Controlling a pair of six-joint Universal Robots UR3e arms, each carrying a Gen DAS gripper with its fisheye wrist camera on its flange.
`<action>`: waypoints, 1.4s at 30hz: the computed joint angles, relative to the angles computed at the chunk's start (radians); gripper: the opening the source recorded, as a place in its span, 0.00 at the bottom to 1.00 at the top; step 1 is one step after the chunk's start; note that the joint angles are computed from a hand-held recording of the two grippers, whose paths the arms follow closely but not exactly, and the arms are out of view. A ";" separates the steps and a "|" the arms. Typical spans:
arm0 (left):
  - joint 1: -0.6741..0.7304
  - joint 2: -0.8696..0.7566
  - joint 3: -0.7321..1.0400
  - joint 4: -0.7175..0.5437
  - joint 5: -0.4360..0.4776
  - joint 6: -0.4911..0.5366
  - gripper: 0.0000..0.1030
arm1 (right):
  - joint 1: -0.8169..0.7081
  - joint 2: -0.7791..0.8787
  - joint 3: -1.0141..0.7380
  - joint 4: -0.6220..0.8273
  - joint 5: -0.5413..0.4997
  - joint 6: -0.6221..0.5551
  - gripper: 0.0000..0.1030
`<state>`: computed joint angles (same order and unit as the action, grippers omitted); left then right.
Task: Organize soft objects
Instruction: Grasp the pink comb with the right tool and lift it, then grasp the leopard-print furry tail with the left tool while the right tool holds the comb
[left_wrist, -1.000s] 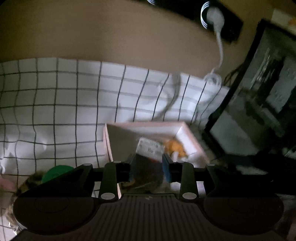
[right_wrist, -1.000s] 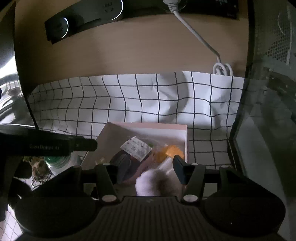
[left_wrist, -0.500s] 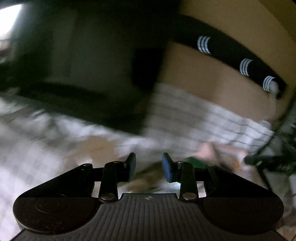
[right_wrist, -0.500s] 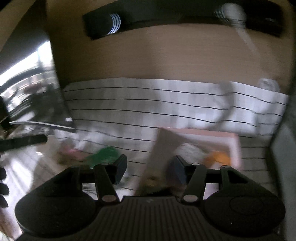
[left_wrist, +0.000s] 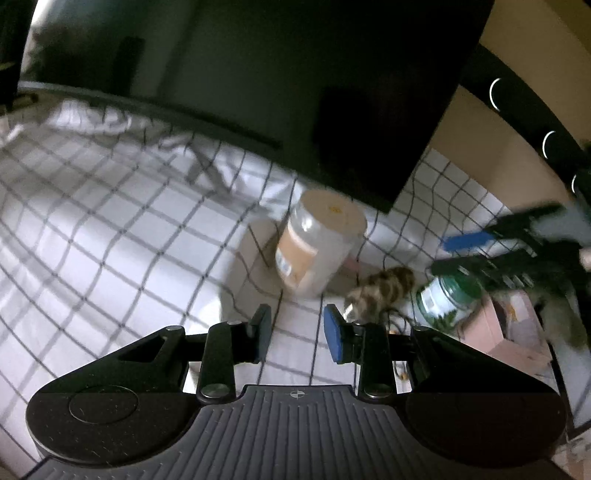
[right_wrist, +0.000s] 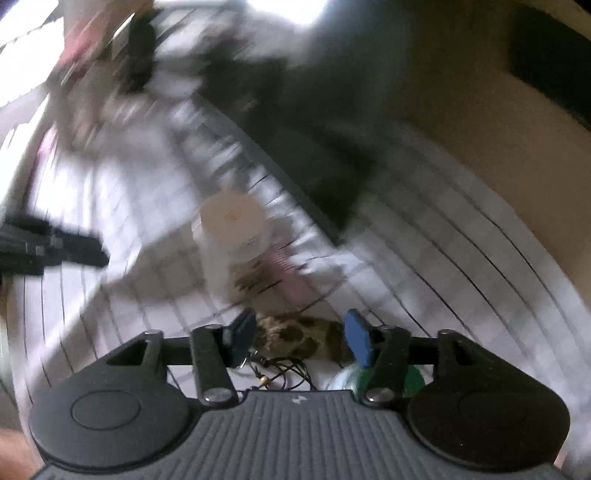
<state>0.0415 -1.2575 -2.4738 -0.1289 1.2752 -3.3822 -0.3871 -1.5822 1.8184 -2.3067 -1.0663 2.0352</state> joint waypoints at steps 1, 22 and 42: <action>0.008 0.007 -0.027 0.014 -0.018 -0.008 0.33 | 0.047 0.061 -0.081 0.048 -0.041 -0.022 0.39; -0.171 -0.144 0.043 0.051 0.062 0.038 0.33 | 0.308 0.725 -0.798 0.229 -0.369 0.072 0.18; -0.449 -0.934 1.070 -0.305 0.316 0.329 0.34 | -0.483 -0.406 0.469 0.299 0.000 -0.222 0.18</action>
<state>-0.4072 -2.1917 -1.4036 -0.4337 1.5908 -3.0530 -0.8699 -1.9881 2.2876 -2.0075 -1.0667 1.8135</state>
